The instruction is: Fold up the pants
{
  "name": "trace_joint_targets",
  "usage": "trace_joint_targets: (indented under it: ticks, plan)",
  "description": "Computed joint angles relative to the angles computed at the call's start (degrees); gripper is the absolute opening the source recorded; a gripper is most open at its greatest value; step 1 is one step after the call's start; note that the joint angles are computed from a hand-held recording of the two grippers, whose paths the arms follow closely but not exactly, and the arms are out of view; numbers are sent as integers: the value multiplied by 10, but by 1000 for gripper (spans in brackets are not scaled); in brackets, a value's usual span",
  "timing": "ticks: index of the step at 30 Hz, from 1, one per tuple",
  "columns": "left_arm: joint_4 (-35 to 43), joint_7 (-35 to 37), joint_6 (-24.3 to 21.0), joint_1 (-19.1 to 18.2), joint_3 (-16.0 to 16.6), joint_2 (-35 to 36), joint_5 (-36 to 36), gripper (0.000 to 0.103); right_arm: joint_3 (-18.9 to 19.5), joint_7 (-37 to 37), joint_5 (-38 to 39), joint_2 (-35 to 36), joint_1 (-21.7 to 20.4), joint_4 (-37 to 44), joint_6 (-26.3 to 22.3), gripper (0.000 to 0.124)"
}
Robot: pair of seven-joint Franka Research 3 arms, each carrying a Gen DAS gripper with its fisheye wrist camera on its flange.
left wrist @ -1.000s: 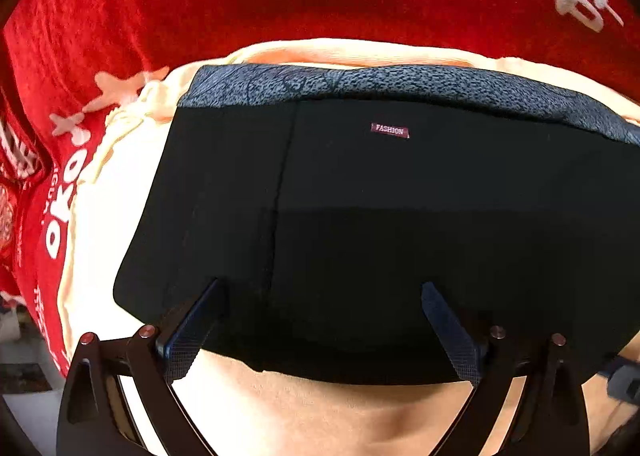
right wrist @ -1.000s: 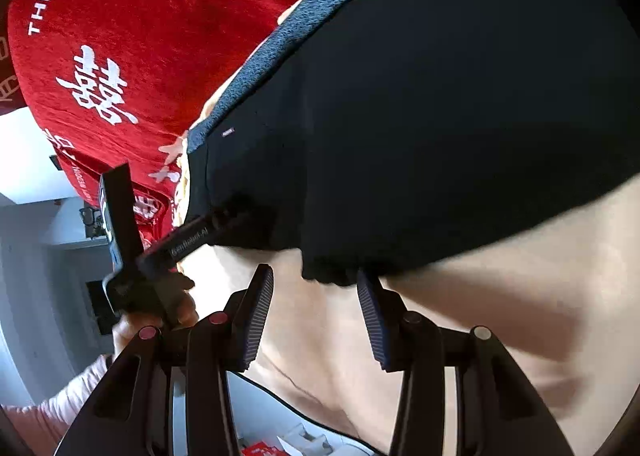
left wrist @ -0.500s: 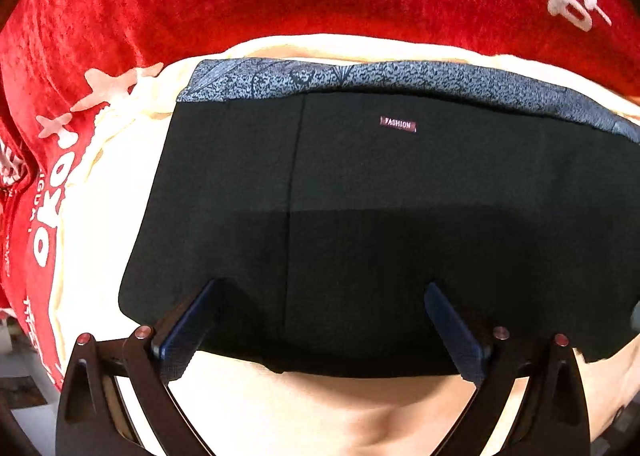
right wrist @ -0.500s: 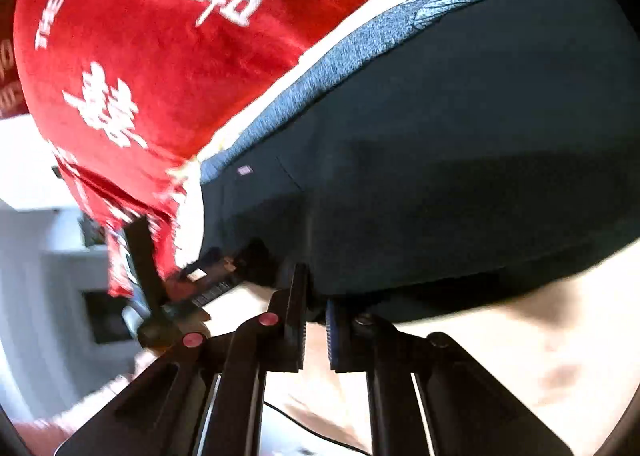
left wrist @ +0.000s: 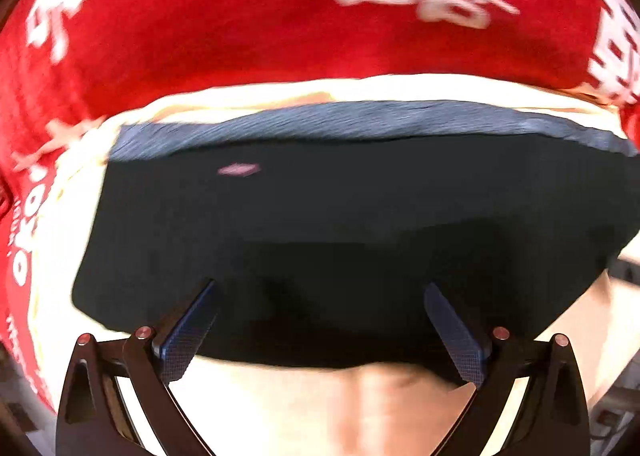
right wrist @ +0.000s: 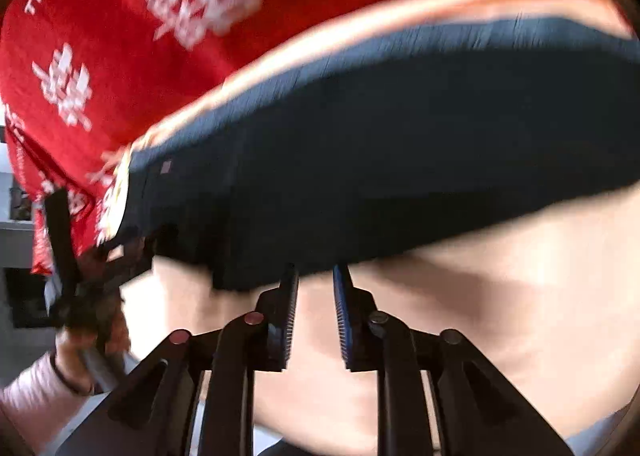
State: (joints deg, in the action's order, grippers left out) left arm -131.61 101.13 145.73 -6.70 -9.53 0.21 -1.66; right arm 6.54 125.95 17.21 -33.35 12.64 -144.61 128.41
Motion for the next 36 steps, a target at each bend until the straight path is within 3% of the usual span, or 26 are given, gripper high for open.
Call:
trace_joint_targets:
  ticks: [2,6,8,12,15,17,22,25,29,31,32,34,36]
  plan:
    - [-2,-6,3,-12,-11,5,-10,102,-6,-13,-39,21,-22,20,-11,35]
    - [-37,-51,-2,-30,-22,1,44,102,-1,-24,-92,45,-44,21,-53,34]
    - [-81,-52,48,-32,-18,-27,33,102,6,-26,-107,11,-40,-14,-23,34]
    - [-70,-67,7,-40,-17,-33,28,102,19,-27,-131,-4,-37,-16,-42,34]
    - [-41,-77,-34,-45,-19,-33,44,102,9,-30,-118,-6,-33,-7,-66,34]
    - [-30,-68,-26,-48,-17,-40,29,101,-1,-28,-100,-23,-34,-5,-82,34]
    - [62,-114,-13,-54,-24,27,60,101,-1,-46,-142,-29,-65,12,-61,34]
    - [138,-181,-28,-69,-34,97,96,101,-17,-64,-147,19,-83,38,-31,34]
    - [198,-219,-43,-85,-35,155,143,101,-28,-87,-152,90,-94,62,17,34]
    - [201,-241,-60,-94,-34,165,162,102,-37,-99,-153,122,-97,71,26,34]
    - [199,-246,-60,-93,-37,165,159,102,-40,-104,-158,131,-101,71,25,31]
    - [191,-247,-47,-81,-43,161,133,102,-58,-130,-147,131,-106,53,66,27]
    - [184,-240,-45,-76,-46,156,124,102,-57,-124,-171,136,-126,59,66,26]
